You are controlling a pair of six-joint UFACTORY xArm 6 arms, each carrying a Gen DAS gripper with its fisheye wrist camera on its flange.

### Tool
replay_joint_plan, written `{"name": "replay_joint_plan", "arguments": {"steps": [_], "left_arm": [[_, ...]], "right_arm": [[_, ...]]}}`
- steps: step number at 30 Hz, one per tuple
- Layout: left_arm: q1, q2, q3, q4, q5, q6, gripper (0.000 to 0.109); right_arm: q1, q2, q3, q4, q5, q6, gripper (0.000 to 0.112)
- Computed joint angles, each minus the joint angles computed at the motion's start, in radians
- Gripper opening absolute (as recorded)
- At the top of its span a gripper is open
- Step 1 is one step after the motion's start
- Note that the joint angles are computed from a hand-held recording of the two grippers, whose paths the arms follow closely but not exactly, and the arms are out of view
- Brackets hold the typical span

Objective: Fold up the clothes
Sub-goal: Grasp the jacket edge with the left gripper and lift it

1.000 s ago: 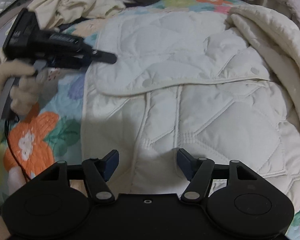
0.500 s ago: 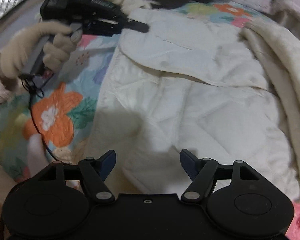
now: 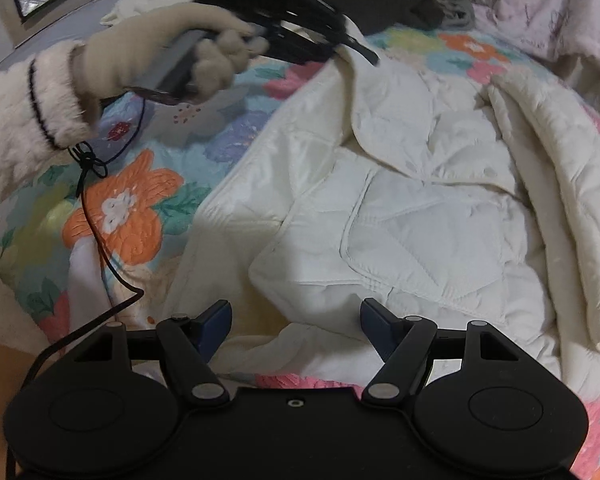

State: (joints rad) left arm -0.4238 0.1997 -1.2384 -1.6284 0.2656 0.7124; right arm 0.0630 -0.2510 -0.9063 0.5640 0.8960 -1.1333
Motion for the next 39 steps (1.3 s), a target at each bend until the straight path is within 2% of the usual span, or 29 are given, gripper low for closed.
{"name": "replay_joint_plan", "arguments": {"steps": [9, 13, 14, 17, 20, 23, 28, 30, 32, 36, 39], "left_arm": [[0.019, 0.033, -0.03, 0.089, 0.0, -0.135, 0.012], [0.027, 0.029, -0.021, 0.081, -0.004, -0.149, 0.012], [0.028, 0.03, -0.022, 0.089, -0.003, -0.153, 0.012], [0.03, 0.034, -0.026, 0.131, -0.005, -0.187, 0.012], [0.035, 0.044, -0.036, 0.195, 0.002, -0.262, 0.012], [0.043, 0.055, -0.052, 0.244, 0.01, -0.324, 0.012], [0.049, 0.09, -0.092, 0.313, 0.004, -0.397, 0.012], [0.054, 0.108, -0.112, 0.325, 0.012, -0.419, 0.012], [0.058, 0.122, -0.129, 0.364, 0.018, -0.468, 0.012], [0.059, 0.132, -0.142, 0.409, 0.019, -0.527, 0.012], [0.056, 0.125, -0.135, 0.399, 0.012, -0.536, 0.012]], "right_arm": [[-0.04, -0.068, 0.035, 0.073, -0.032, -0.14, 0.076], [-0.112, -0.069, -0.003, 0.17, 0.076, -0.212, 0.076], [-0.105, -0.072, 0.007, 0.165, 0.053, -0.218, 0.076], [-0.028, -0.099, 0.1, 0.112, -0.124, -0.285, 0.076], [0.031, -0.097, 0.162, 0.145, -0.216, -0.442, 0.077], [0.065, -0.074, 0.167, 0.116, -0.245, -0.48, 0.076], [-0.067, -0.053, 0.048, 0.161, -0.037, -0.425, 0.076], [-0.094, -0.049, 0.03, 0.183, -0.029, -0.386, 0.077], [-0.084, -0.051, 0.048, 0.171, -0.063, -0.349, 0.077], [0.002, -0.056, 0.123, 0.168, -0.189, -0.436, 0.077], [0.102, -0.025, 0.16, 0.286, -0.357, -0.541, 0.077]]}}
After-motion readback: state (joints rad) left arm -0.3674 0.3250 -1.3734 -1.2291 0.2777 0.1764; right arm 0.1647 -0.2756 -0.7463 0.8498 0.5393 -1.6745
